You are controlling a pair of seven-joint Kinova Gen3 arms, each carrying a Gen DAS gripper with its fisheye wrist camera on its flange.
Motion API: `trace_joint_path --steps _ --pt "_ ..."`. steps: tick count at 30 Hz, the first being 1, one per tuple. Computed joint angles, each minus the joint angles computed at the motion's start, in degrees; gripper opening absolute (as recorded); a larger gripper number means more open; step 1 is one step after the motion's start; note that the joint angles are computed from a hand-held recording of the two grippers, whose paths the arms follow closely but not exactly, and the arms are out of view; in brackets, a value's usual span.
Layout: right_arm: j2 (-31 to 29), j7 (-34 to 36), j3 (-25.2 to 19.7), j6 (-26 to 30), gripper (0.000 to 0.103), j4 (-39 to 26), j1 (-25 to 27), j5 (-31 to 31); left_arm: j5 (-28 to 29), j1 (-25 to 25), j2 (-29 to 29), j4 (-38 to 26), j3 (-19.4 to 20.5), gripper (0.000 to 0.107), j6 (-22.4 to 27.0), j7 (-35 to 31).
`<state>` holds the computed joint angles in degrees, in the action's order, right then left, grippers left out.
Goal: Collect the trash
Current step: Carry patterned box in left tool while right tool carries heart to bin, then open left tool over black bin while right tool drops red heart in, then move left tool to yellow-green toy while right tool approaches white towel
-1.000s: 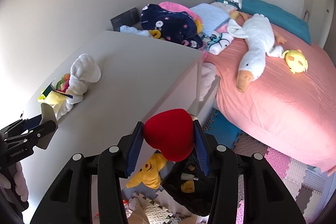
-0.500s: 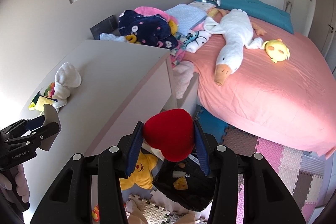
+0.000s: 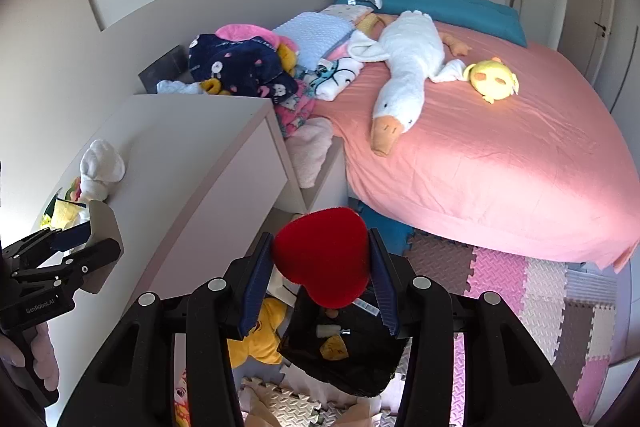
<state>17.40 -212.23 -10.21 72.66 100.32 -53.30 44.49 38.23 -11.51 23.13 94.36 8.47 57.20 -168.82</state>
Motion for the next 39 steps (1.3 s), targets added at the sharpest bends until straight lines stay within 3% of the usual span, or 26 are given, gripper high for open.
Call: trace_joint_path --steps 8,9,11,23,39 --pt "-2.14 -5.94 -0.88 0.90 0.048 3.54 -0.48 -0.75 -1.70 2.44 -0.52 1.34 1.02 0.062 1.40 -1.85" --pt "-2.63 -6.52 -1.10 0.29 0.053 4.20 -0.24 -0.85 -1.89 2.80 -0.49 1.37 1.00 0.074 1.56 -1.87" --pt "-3.23 -8.04 -1.44 0.13 0.063 5.04 0.13 -1.48 -3.17 4.28 -0.72 1.83 0.77 0.089 0.78 -1.17" --pt "-3.50 -9.95 -2.55 1.10 0.065 6.11 0.65 -1.21 -2.51 4.72 -1.03 2.72 0.46 0.090 -0.25 -0.29" --pt "-1.17 -3.48 -0.83 -3.02 0.065 2.82 2.12 0.30 -3.66 2.60 -0.24 1.04 -0.27 0.090 -0.65 1.89"
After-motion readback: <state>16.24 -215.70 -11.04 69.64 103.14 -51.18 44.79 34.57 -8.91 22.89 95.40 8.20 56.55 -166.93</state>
